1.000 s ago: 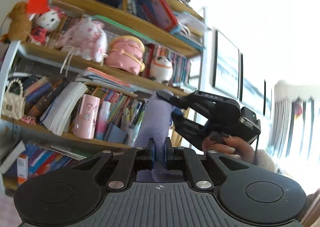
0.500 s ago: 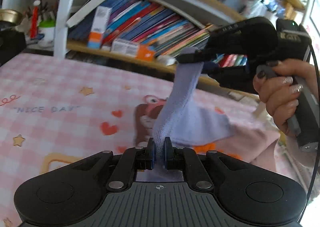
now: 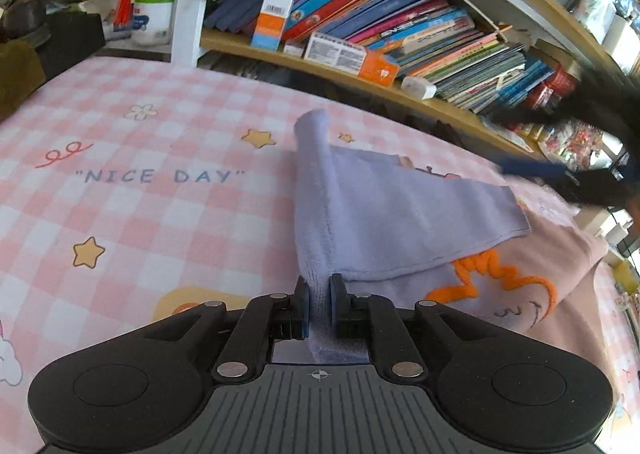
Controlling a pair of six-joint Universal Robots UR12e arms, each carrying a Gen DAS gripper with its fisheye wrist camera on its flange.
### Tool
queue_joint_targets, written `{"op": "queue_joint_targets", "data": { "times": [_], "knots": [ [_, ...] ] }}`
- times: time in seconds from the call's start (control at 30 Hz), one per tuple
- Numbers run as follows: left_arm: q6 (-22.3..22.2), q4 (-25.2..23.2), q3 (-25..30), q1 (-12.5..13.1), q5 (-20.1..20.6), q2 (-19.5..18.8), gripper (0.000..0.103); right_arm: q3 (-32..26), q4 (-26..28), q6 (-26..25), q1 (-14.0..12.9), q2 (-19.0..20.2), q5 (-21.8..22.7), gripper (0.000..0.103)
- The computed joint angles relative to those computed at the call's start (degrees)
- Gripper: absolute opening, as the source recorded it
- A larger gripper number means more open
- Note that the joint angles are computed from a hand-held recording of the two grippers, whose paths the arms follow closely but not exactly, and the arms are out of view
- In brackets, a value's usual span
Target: Fold clothes
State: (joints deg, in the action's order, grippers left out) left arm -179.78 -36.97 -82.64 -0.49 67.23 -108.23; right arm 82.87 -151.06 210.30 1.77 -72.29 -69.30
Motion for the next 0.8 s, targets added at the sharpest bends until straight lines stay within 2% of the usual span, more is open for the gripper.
{"op": "queue_joint_targets", "data": {
  "times": [0.1,0.17,0.27,0.3,0.4,0.5,0.57,0.7,0.8],
  "knots": [
    [-0.84,-0.08,-0.13,-0.19,1.44,0.23,0.016,6.28,0.31,0.46,-1.59,-4.41,-4.72,0.049],
    [-1.03,0.82,-0.57,-0.45,2.84,0.73,0.021,9.98,1.41,1.67,-3.01,-7.01,-7.88,0.049],
    [-1.28,1.72,-1.14,-0.95,5.70,1.48,0.043,14.28,2.40,2.75,-4.79,-9.87,-10.42,0.048],
    [-1.94,1.76,-1.31,-1.12,6.85,1.72,0.055,15.44,2.65,2.85,-5.24,-10.64,-10.87,0.048],
    [-4.35,2.27,-2.11,-1.45,9.09,2.69,0.057,17.85,2.85,1.77,-5.90,-12.32,-13.09,0.048],
    [-5.79,2.98,-3.17,-1.53,8.70,3.72,0.064,19.78,1.06,4.08,-7.22,-13.36,-10.44,0.048],
    [-6.22,2.76,-3.62,-1.68,8.32,4.17,0.064,20.32,0.78,4.65,-7.71,-13.68,-9.27,0.049],
    [-7.15,2.44,-3.61,-2.21,9.00,4.14,0.064,19.53,4.64,-0.30,-7.36,-13.94,-10.37,0.048],
    [-6.05,1.13,-2.29,-2.85,11.47,3.27,0.064,19.03,6.60,-5.02,-6.10,-13.99,-13.66,0.036]
  ]
}}
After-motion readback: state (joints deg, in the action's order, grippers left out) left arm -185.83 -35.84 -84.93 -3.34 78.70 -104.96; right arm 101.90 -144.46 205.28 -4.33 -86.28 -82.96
